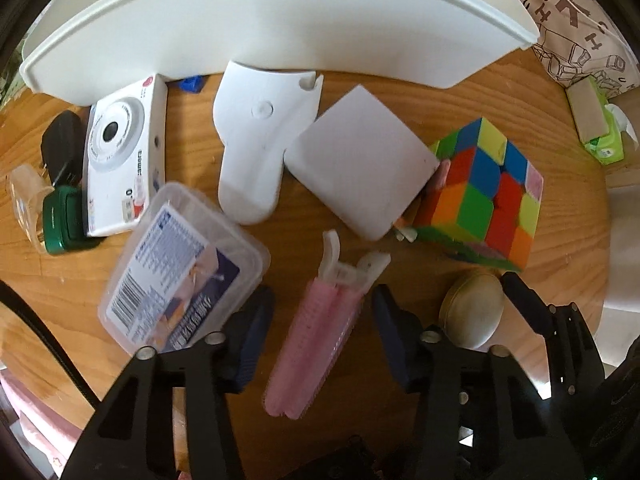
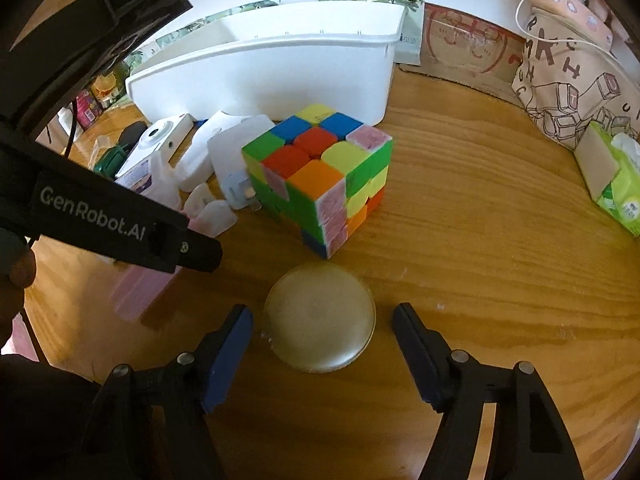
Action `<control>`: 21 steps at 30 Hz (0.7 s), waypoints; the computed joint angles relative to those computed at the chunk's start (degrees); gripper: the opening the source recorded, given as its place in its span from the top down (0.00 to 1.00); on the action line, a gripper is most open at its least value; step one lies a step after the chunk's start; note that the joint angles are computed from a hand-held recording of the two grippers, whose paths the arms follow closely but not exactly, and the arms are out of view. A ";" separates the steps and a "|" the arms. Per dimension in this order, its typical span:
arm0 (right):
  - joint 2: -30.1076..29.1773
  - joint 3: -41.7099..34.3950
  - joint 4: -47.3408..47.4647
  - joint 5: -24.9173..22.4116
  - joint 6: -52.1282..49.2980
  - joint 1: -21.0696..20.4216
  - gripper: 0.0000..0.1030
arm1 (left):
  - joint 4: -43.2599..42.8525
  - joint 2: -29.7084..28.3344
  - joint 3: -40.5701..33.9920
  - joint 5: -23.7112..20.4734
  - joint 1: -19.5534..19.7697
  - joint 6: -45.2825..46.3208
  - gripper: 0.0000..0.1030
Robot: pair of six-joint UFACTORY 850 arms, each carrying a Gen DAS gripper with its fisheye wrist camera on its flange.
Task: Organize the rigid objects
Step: 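Grasp the pink toothbrush case with the left gripper while the right gripper grasps the gold compact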
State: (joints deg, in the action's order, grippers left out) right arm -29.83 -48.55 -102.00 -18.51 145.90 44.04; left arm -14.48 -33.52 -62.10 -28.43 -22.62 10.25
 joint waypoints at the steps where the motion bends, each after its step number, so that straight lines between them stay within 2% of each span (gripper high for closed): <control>1: -0.09 -0.17 0.08 -0.05 -0.48 -0.10 0.33 | 0.08 -0.31 -0.50 -0.04 -0.17 -0.35 0.57; 5: -0.41 -0.78 0.36 0.09 -2.17 -0.33 0.37 | -2.43 -1.52 -2.48 -0.83 0.08 0.72 0.69; 7: -0.47 -0.90 0.27 0.07 -2.80 -0.30 0.44 | -3.99 -1.69 -2.72 -1.03 0.63 1.86 0.70; 9: -0.57 -1.19 0.21 0.44 -3.51 -0.39 0.46 | -5.66 -1.33 -2.22 -1.26 1.62 3.58 0.71; 15: -0.65 -1.71 3.88 1.41 -8.02 -0.22 0.46 | -8.50 0.30 -0.16 -2.08 3.85 7.02 0.71; 21: 0.46 -0.78 4.44 0.47 -8.05 1.44 0.46 | -11.88 3.68 3.84 -0.57 4.96 11.00 0.71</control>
